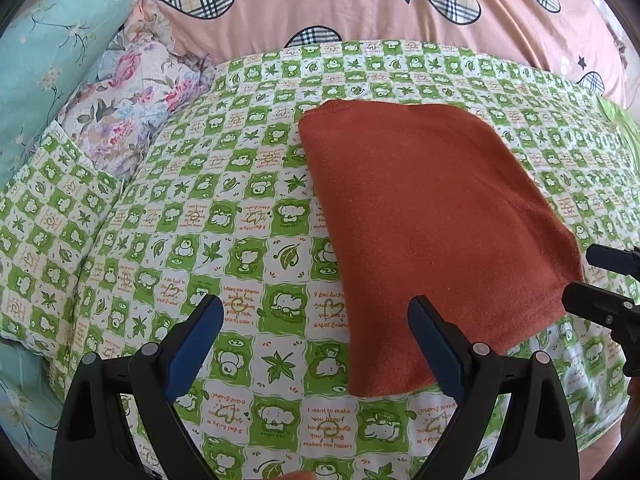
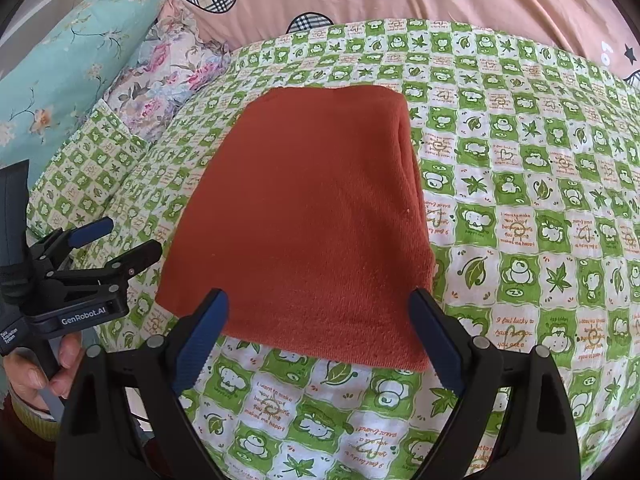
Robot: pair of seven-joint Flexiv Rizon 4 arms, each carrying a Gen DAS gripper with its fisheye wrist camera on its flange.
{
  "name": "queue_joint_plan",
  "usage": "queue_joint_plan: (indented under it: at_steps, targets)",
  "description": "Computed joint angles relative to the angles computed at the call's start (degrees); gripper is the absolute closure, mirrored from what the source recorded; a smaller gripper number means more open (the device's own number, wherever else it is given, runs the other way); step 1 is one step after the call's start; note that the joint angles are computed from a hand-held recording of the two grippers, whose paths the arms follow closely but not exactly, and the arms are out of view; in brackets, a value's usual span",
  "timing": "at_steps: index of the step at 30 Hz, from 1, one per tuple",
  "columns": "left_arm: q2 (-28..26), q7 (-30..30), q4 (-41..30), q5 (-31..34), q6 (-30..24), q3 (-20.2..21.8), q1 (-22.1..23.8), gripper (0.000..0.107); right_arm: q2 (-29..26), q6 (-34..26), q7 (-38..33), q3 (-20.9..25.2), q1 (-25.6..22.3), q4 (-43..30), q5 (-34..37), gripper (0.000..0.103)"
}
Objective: Fold small clothes
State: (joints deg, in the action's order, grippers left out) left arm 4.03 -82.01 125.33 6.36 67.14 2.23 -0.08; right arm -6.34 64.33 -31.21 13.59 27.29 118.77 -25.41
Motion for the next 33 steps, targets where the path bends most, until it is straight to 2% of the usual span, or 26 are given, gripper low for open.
queue_joint_plan:
  at_steps: [16,33]
  targets:
    - [1.26,1.23,1.42,-1.84,0.83,0.07,0.04,0.013,0.11,0.77,1.54,-0.14,0.01,0.15,-1.03,0.01]
    - [1.19,1.52,1.81,-2.12,2.15,-0.19,-0.18,0.013,-1.99,0.22,-1.92,-0.32,0.81,-2.05,-0.19,0.009]
